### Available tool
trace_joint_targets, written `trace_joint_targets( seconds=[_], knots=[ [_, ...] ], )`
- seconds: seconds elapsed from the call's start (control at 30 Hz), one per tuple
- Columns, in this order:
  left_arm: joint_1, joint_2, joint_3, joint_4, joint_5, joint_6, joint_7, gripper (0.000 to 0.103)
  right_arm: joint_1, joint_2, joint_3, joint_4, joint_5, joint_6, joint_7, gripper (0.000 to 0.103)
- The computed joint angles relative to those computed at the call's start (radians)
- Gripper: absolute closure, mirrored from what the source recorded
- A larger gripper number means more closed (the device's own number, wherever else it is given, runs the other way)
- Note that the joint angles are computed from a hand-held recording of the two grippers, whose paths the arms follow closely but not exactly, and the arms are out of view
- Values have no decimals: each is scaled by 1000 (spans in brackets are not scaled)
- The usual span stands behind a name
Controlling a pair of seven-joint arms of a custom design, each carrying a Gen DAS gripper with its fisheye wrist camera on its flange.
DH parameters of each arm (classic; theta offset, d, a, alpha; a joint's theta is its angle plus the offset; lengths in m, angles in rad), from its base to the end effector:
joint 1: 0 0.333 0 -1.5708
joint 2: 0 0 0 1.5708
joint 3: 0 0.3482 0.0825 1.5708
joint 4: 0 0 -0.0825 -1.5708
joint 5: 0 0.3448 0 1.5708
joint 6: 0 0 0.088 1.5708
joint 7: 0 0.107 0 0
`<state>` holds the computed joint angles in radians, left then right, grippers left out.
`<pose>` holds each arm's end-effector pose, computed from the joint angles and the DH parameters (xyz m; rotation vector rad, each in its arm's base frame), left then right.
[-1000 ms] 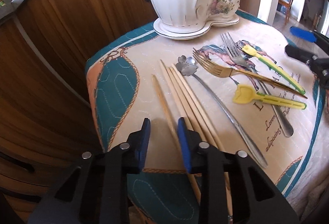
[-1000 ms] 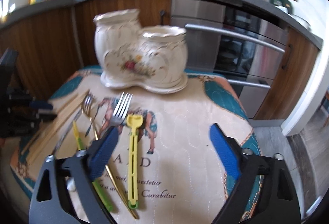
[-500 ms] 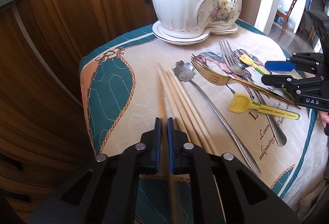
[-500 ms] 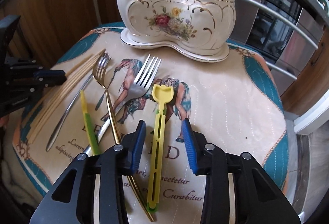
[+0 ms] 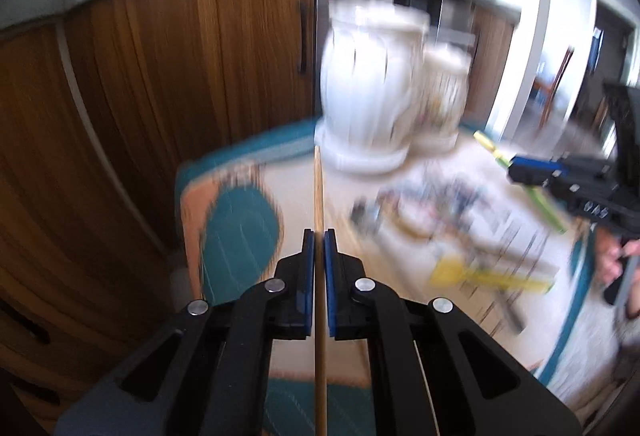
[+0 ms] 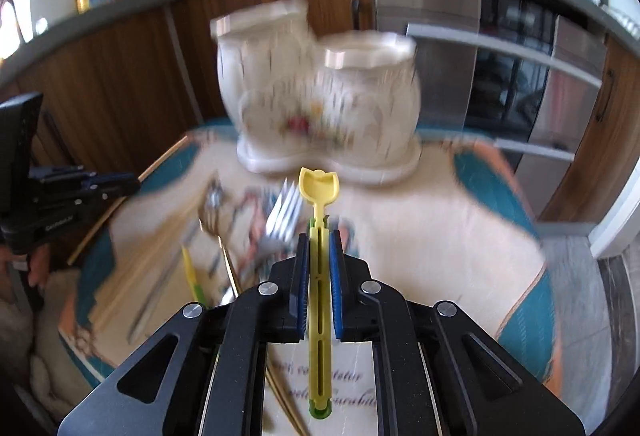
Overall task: Organize utensils
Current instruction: 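Drop the chopstick into the tall cup with left tool while right drops yellow utensil in short cup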
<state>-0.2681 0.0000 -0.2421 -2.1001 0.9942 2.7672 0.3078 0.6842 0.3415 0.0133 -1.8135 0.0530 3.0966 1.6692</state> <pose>0.4601 -0.2986 0.5319 -1.6573 1.7774 -0.8519 0.5139 0.4232 0.5202 -1.9411 1.0940 -0.3939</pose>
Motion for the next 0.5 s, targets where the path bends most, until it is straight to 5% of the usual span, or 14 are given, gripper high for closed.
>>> trace_joint_targets(
  seconds=[0.17, 0.33, 0.5],
  knots=[
    [17, -2, 8, 97, 388, 59, -327, 98, 23, 22, -43, 48, 41, 178, 8, 92],
    [23, 79, 26, 292, 647, 131, -556, 98, -85, 118, 77, 235, 119, 218, -27, 92],
    [14, 231, 58, 533, 681, 200, -590, 98, -201, 282, 244, 499, 160, 191, -80, 92]
  ],
)
